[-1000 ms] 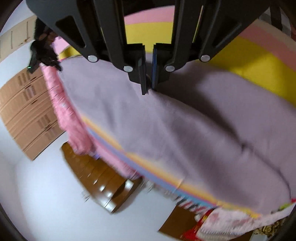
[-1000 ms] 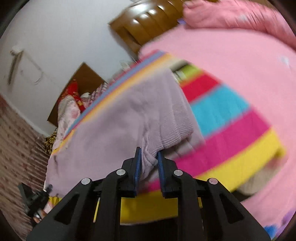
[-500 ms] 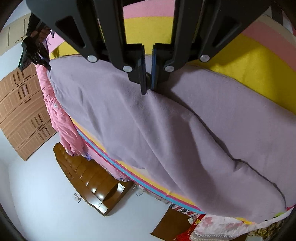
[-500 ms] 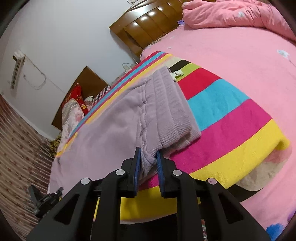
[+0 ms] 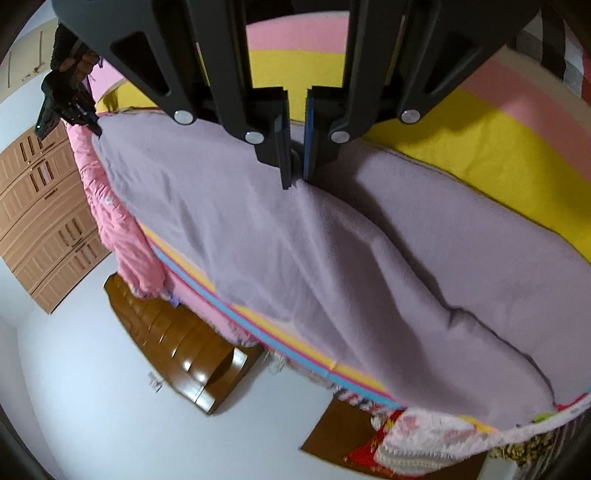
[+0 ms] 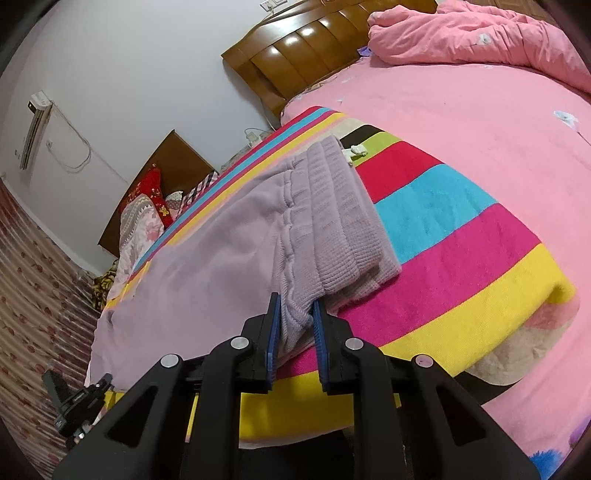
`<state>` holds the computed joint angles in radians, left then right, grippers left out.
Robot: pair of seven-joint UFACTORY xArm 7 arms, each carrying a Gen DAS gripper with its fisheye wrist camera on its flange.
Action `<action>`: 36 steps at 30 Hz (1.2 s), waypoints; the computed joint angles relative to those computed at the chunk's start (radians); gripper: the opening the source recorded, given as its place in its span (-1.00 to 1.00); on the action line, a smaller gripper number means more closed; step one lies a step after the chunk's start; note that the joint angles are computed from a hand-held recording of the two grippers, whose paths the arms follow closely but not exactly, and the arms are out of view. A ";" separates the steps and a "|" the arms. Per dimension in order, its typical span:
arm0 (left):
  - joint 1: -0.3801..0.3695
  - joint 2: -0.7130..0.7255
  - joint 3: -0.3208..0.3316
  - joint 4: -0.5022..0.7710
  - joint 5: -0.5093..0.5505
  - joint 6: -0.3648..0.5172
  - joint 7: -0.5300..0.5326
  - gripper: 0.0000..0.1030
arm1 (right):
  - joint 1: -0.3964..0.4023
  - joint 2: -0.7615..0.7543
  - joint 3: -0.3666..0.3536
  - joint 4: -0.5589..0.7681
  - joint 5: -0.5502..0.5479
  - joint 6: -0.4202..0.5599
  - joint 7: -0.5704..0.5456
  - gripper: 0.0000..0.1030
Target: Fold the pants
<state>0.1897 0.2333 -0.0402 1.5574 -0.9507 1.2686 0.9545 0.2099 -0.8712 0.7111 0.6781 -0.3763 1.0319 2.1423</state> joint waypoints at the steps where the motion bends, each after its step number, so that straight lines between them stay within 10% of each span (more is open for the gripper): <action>1: 0.003 -0.013 0.001 -0.013 -0.009 -0.010 0.018 -0.89 | 0.000 -0.001 0.000 -0.002 0.000 -0.001 0.003 -0.67; 16: -0.003 -0.034 0.024 -0.030 0.029 0.003 0.003 -1.00 | 0.012 -0.005 -0.004 -0.015 -0.001 0.001 0.021 -0.64; 18: 0.002 -0.015 0.028 -0.012 0.045 0.006 -0.033 -0.98 | 0.031 0.006 -0.019 0.006 0.040 0.045 0.010 0.04; 22: 0.007 -0.095 0.018 -0.060 -0.052 -0.058 0.098 0.54 | -0.017 0.066 0.066 0.183 0.019 0.333 -0.056 0.15; 23: 0.002 -0.115 0.017 -0.066 -0.084 -0.057 0.134 0.65 | -0.050 0.112 0.096 0.252 -0.021 0.398 -0.131 0.15; 29: -0.154 -0.159 -0.031 -0.063 0.052 -0.077 0.251 0.85 | -0.043 0.343 0.015 0.354 -0.200 0.218 -0.355 0.15; 33: -0.233 -0.070 -0.019 -0.013 0.251 -0.029 0.117 0.85 | 0.042 0.469 -0.088 0.342 -0.129 0.148 -0.457 0.17; 36: -0.210 -0.104 -0.036 -0.076 0.250 -0.095 0.211 0.86 | 0.109 0.425 -0.122 0.262 -0.138 0.103 -0.446 0.17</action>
<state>-0.0201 0.1291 -0.0767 1.4811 -0.7012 1.1733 1.1659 0.3185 -0.4458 0.5888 0.9402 -0.5144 1.1350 1.6962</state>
